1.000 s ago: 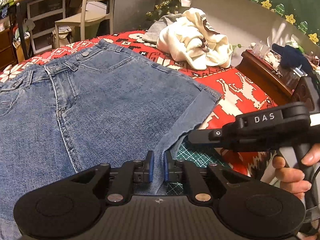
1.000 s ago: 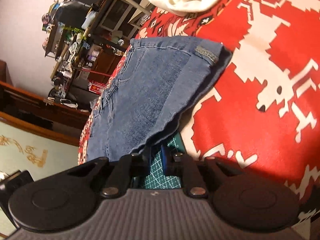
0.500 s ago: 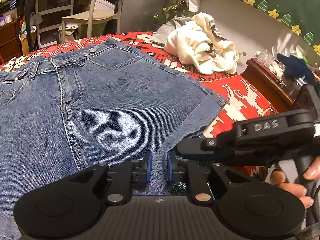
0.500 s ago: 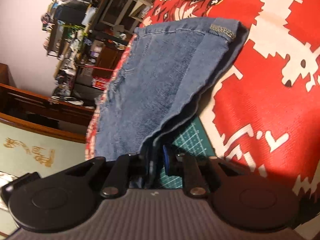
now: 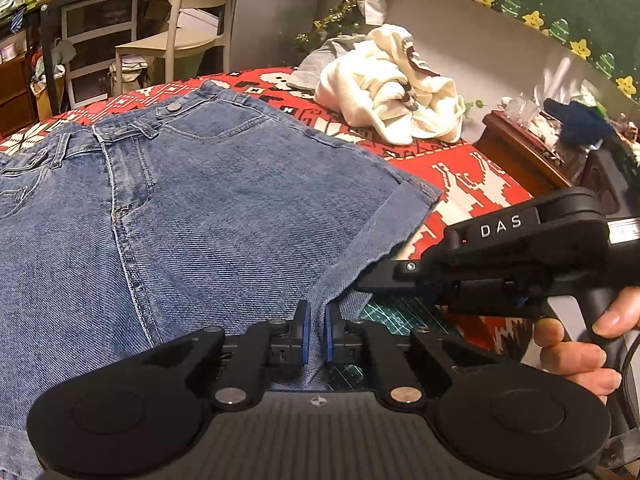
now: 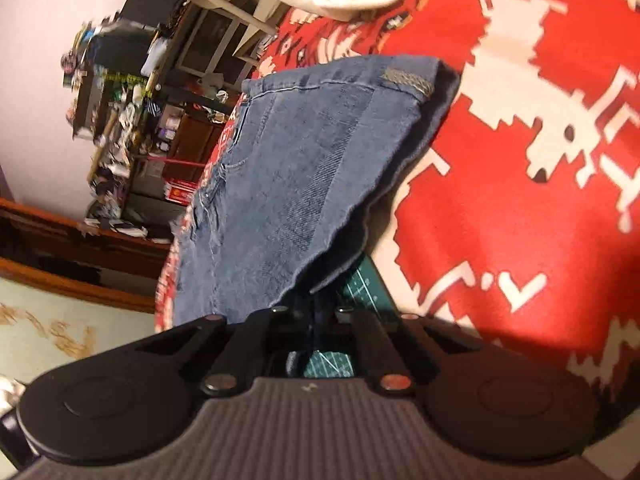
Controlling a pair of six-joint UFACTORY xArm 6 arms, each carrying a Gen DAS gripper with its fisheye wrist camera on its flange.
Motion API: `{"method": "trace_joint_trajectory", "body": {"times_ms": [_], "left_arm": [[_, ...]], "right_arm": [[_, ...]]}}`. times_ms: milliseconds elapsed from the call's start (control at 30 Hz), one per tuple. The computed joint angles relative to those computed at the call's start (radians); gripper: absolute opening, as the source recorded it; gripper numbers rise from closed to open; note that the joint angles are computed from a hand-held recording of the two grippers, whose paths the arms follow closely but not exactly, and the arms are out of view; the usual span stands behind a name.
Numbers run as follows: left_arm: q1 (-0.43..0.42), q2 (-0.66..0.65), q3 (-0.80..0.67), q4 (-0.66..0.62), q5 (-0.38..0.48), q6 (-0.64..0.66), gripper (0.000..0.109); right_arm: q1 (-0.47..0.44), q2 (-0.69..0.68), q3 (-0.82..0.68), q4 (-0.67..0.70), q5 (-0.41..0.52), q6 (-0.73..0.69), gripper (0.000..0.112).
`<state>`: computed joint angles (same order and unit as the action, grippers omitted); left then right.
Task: Fold clothes
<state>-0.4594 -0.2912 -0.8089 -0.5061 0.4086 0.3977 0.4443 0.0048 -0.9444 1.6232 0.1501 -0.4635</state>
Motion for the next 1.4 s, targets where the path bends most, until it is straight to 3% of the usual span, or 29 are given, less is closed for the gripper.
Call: {"method": "trace_joint_trajectory", "body": {"times_ms": [133,267,433,600,800,900,1033,1300,1400], "left_arm": [[-0.011,-0.035,0.029,0.036,-0.004,-0.002,0.006],[-0.019,-0.051,0.058,0.089,-0.017,-0.023,0.006],[-0.017,-0.056,0.058,0.094,-0.01,-0.036,0.006],[-0.021,-0.064,0.063,0.108,-0.009,-0.034,0.006],[-0.02,-0.053,0.055,0.096,-0.009,-0.029,0.005],[-0.018,-0.044,0.045,0.076,-0.003,-0.019,0.006],[-0.018,-0.035,0.038,0.071,-0.005,-0.016,0.007],[-0.031,-0.02,0.038,0.098,-0.04,0.0,0.009],[-0.034,-0.018,0.041,0.089,-0.056,0.025,0.004]], "right_arm": [[0.044,-0.071,0.062,-0.153,-0.061,0.123,0.001],[0.058,-0.101,0.099,-0.166,-0.069,0.159,0.001],[0.045,-0.151,0.147,-0.047,-0.046,0.047,0.003],[0.034,-0.221,0.206,-0.012,-0.08,0.022,0.01],[-0.032,-0.314,0.255,0.066,-0.096,-0.081,0.015],[-0.083,-0.301,0.243,0.077,-0.035,-0.069,0.025],[-0.137,-0.259,0.221,0.165,0.065,-0.106,0.025],[-0.142,-0.164,0.163,0.201,0.121,-0.085,0.033],[-0.139,-0.152,0.151,0.212,0.113,-0.107,0.03]]}}
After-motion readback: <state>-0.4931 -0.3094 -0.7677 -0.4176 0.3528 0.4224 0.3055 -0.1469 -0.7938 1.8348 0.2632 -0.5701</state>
